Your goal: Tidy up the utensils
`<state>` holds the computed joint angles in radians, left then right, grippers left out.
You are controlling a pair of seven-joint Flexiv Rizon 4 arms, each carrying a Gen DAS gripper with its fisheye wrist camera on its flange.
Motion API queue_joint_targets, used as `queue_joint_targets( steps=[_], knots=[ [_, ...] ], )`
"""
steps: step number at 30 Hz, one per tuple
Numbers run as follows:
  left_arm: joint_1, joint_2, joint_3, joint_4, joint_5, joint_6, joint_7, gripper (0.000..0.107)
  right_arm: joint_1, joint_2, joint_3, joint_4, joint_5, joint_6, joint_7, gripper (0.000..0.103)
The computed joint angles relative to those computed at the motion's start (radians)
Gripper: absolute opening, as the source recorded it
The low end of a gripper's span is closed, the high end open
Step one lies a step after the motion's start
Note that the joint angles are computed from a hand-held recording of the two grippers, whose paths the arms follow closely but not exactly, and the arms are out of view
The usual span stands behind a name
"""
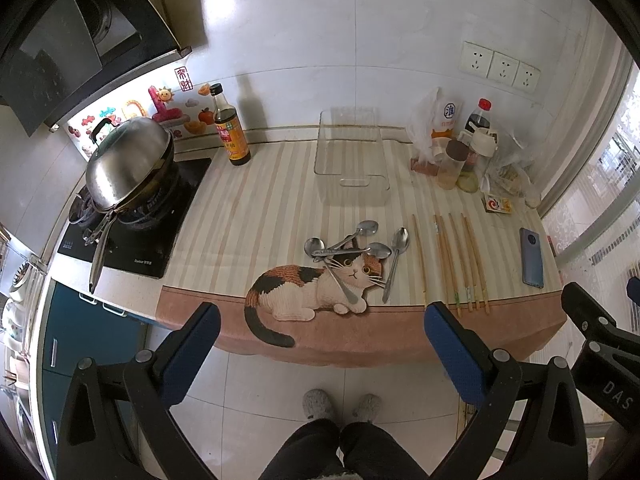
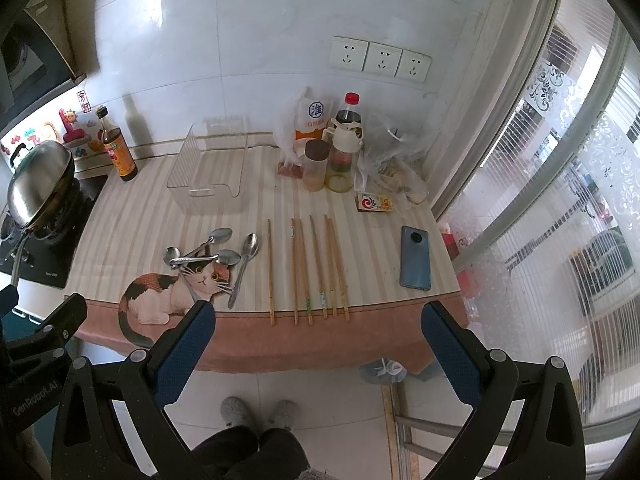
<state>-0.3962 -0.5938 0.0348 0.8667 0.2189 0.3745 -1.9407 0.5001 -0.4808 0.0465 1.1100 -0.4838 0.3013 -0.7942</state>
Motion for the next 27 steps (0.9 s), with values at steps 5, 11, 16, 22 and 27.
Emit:
queue_joint_targets(
  steps=[5,11,16,22,27],
  knots=[
    [0.0,-0.003,0.0,-0.006,-0.001,-0.001,0.0,0.103,-0.001,0.001,0.001,0.001,0.004,0.001,0.0,0.103],
    [0.0,0.0,0.0,0.001,-0.001,0.003,-0.001,0.103,-0.001,-0.001,0.0,-0.005,0.005,-0.002,-0.002,0.103],
    [-0.001,-0.009,0.0,-0.017,-0.001,-0.006,-0.001,0.103,0.0,-0.001,0.0,-0.005,0.003,-0.001,-0.002,0.103],
    [-0.004,-0.023,0.002,-0.046,-0.002,-0.021,0.0,0.103,0.002,-0.001,0.0,-0.005,0.003,-0.002,0.0,0.103],
    [-0.004,-0.013,0.003,-0.026,-0.001,-0.008,0.0,0.103,0.014,-0.032,-0.006,-0.061,0.002,-0.026,-0.013,0.103]
  ],
)
